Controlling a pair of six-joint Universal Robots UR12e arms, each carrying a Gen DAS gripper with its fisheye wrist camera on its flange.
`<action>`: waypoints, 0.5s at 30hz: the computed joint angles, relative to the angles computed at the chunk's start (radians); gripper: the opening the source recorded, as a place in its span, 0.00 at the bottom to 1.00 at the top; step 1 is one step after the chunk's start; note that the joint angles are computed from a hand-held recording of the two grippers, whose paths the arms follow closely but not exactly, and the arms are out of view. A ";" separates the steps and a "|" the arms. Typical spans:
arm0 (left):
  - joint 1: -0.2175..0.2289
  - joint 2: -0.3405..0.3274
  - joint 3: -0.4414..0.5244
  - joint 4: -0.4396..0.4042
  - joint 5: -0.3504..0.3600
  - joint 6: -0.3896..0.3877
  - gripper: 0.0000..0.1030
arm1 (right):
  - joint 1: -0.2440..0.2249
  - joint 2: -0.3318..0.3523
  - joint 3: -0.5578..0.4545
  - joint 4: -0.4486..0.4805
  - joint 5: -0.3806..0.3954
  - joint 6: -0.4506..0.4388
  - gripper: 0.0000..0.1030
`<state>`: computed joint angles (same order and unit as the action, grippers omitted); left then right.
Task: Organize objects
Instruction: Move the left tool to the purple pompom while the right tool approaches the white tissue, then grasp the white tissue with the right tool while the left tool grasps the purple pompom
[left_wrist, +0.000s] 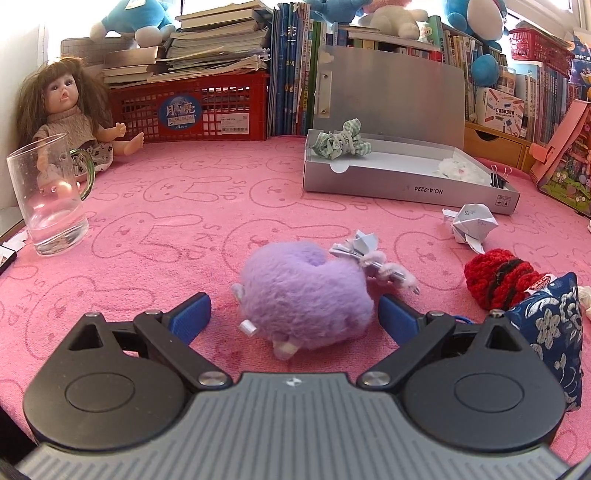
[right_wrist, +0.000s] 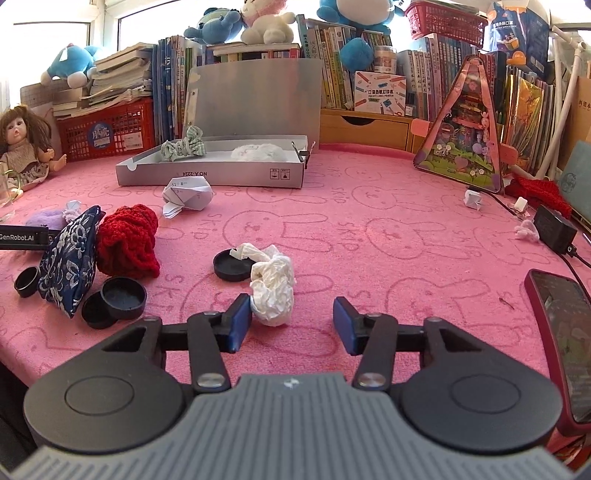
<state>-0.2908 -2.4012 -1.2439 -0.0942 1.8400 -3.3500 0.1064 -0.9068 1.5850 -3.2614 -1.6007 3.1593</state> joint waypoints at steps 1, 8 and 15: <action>0.000 0.000 0.000 0.001 0.000 0.001 0.96 | 0.000 -0.002 0.000 0.000 0.010 -0.007 0.44; 0.001 -0.001 -0.001 0.003 -0.001 0.002 0.96 | 0.005 -0.004 -0.008 0.016 -0.020 -0.100 0.38; 0.001 -0.002 -0.001 0.007 0.004 0.006 0.96 | 0.014 -0.001 -0.009 -0.006 -0.133 -0.167 0.38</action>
